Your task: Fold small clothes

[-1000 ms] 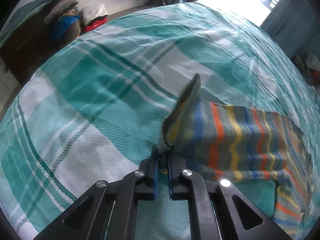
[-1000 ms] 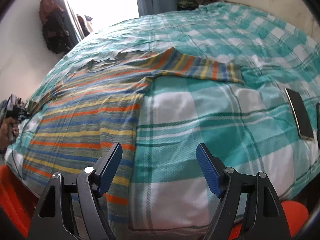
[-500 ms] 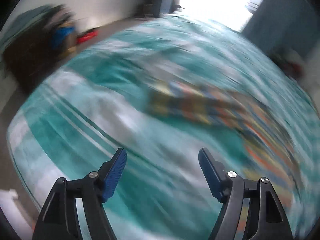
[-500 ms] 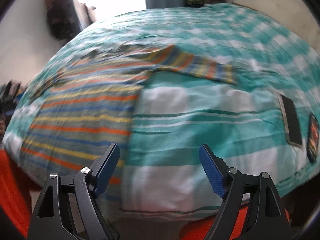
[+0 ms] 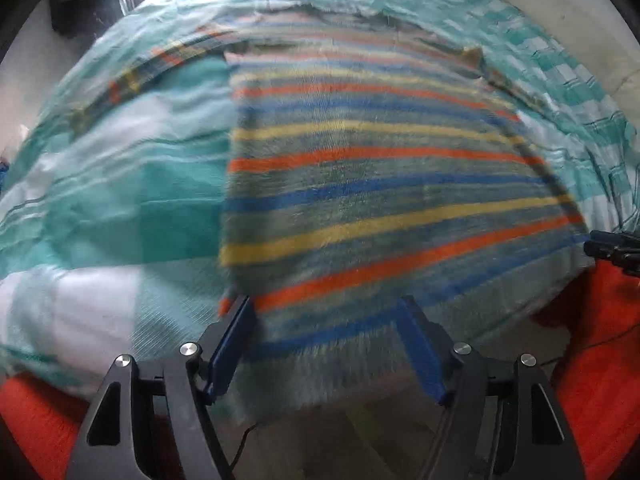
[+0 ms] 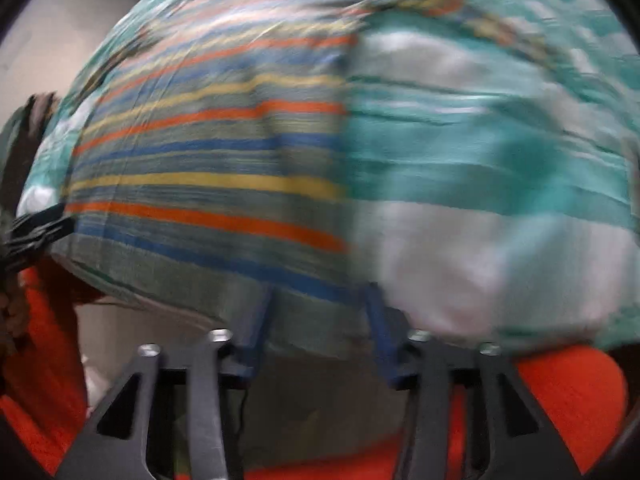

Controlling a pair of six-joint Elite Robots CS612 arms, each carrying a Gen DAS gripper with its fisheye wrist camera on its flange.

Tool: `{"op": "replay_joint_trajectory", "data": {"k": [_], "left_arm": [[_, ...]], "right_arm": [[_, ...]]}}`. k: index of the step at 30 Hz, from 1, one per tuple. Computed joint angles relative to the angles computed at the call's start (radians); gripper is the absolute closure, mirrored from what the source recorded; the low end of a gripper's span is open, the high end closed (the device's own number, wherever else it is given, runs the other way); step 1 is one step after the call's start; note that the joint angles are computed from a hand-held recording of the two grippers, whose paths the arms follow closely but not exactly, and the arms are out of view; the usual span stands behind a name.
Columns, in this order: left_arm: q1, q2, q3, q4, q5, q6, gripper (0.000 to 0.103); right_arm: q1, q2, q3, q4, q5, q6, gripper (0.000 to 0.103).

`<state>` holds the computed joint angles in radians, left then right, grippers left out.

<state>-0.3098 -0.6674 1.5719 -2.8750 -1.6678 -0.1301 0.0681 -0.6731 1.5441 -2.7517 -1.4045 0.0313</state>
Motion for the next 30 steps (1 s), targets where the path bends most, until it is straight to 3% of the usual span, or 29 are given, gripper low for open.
{"op": "replay_joint_trajectory", "data": {"k": [2,4,6,9,10,12,14,15,17,21,25,30], "left_arm": [[0.002,-0.009,0.018,-0.079,-0.02,0.002,0.023],[-0.003,0.001,0.007,-0.124,-0.002,0.016,0.019],[-0.012,0.015,-0.018,-0.111,0.022,0.013,0.019],[-0.018,0.039,-0.056,-0.06,0.048,-0.031,0.019],[-0.019,0.047,-0.065,-0.034,0.068,-0.043,0.019],[-0.024,0.06,-0.074,0.003,0.119,-0.059,0.019],[-0.026,0.066,-0.067,-0.019,0.135,-0.065,0.014],[-0.027,0.064,-0.06,-0.027,0.141,-0.069,0.013],[-0.03,0.065,-0.06,-0.021,0.153,-0.069,0.007],[-0.031,0.069,-0.059,-0.018,0.17,-0.091,0.001],[-0.031,0.07,-0.059,-0.021,0.171,-0.093,0.0],[-0.033,0.073,-0.056,-0.038,0.182,-0.084,0.0]], "right_arm": [[-0.022,-0.012,0.031,-0.088,0.081,0.051,0.038],[-0.032,0.004,0.024,-0.163,0.115,0.104,0.039],[-0.031,0.03,-0.006,-0.208,0.133,0.125,0.046],[-0.026,0.069,-0.053,-0.263,0.232,0.101,0.048],[-0.015,0.076,-0.068,-0.241,0.227,0.06,0.046],[0.011,0.085,-0.101,-0.114,0.123,-0.008,0.036],[0.035,0.103,-0.119,-0.021,-0.02,-0.015,0.031],[0.037,0.102,-0.11,-0.037,-0.039,-0.003,0.03],[0.035,0.091,-0.084,-0.079,-0.032,0.031,0.02],[0.032,0.062,-0.026,-0.174,-0.036,0.105,0.018],[0.041,0.043,0.01,-0.256,-0.068,0.109,0.01],[0.045,0.035,0.022,-0.293,-0.082,0.094,0.009]]}}
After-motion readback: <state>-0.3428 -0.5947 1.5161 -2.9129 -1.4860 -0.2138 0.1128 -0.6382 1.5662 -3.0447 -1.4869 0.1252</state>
